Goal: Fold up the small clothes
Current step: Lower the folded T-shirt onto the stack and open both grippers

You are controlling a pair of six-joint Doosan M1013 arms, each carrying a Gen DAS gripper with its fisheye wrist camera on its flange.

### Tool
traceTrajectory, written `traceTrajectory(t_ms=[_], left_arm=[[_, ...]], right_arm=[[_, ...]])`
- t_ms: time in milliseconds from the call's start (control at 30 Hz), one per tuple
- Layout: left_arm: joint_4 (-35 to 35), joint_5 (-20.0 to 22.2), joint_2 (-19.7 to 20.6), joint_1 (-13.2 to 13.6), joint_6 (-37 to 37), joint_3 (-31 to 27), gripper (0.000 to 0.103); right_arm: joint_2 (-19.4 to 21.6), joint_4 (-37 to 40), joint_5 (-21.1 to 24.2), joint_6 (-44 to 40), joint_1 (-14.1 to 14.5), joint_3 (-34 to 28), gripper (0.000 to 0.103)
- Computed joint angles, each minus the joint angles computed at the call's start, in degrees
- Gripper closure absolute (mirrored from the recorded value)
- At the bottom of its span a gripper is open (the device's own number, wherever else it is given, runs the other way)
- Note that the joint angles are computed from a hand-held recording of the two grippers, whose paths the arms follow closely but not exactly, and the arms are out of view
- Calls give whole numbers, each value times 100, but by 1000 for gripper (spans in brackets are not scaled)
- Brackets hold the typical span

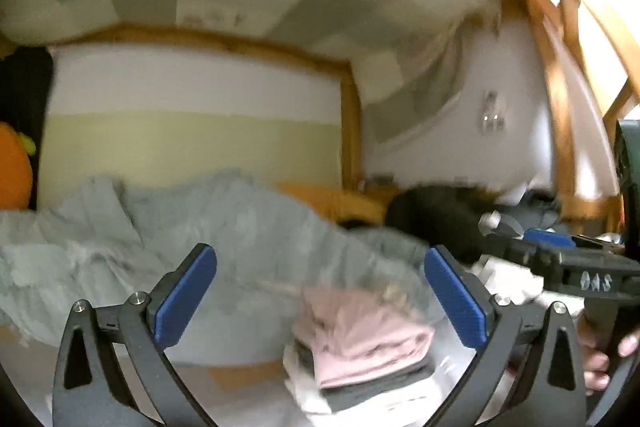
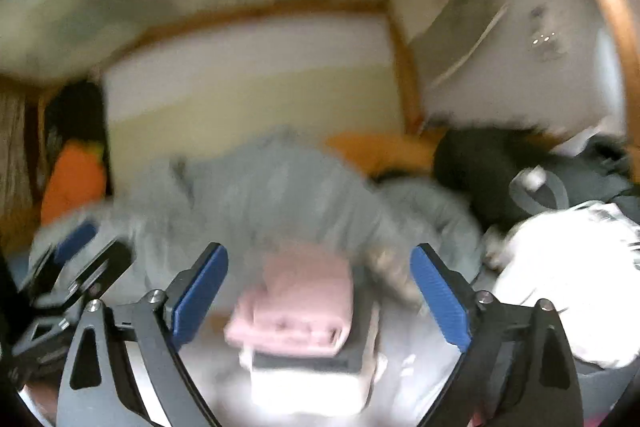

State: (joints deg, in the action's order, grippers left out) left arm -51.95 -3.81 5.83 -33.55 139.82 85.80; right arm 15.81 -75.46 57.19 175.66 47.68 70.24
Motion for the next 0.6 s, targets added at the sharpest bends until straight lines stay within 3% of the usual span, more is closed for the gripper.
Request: traceTrajectory(t_ms=[67, 133, 233, 333, 400, 467, 600], left_arm=[[902, -269, -185, -26, -844, 126, 0], [1384, -466, -332, -8, -1371, 231, 0], [1776, -572, -451, 45, -1772, 280, 0], [1805, -492, -530, 106, -1764, 295, 0], [1982, -733, -578, 108, -1905, 454, 0], [1523, -876, -548, 103, -1379, 598, 0], [1489, -914, -383, 185, -1456, 894, 0]], right_arm=[[-102, -470, 145, 415, 128, 54, 1], [-231, -761, 99, 695, 214, 142, 1], [-293, -1004, 386, 877, 349, 131, 1], [-323, -1089, 486, 1097, 403, 185, 1], [-306, -1171, 500, 1187, 384, 327, 1], [-201, -1096, 722, 1085, 345, 437, 1], [-44, -1071, 723, 1230, 228, 755, 1]])
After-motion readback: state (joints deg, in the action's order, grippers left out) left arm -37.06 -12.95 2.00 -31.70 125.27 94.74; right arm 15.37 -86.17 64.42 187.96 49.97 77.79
